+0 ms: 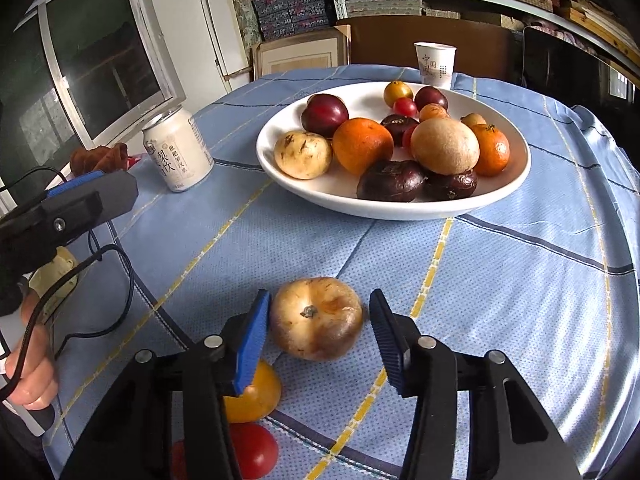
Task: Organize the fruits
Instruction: 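Grasp a pale tan round fruit with the right tool while the left tool grasps an orange, then grasp a yellow-orange fruit with the left tool while the right tool holds the tan fruit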
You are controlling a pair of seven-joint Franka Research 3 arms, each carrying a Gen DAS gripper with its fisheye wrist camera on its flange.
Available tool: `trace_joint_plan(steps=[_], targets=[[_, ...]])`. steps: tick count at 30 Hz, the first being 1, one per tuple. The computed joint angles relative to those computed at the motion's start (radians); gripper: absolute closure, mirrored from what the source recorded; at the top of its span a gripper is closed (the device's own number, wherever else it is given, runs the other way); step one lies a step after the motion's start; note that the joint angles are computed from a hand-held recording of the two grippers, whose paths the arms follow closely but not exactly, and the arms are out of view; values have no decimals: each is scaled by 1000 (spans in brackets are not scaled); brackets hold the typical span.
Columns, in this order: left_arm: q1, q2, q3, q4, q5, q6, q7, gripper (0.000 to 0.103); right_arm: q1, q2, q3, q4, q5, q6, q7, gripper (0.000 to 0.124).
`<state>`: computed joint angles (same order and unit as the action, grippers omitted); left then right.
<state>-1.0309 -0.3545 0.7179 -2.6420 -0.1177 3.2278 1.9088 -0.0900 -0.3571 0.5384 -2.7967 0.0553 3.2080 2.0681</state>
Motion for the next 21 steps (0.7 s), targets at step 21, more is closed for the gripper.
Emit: trace_joint_plan(steps=[21], targets=[[-152, -46, 142, 22, -36, -95, 95, 5, 108, -100, -139, -91, 143, 78, -22, 80]])
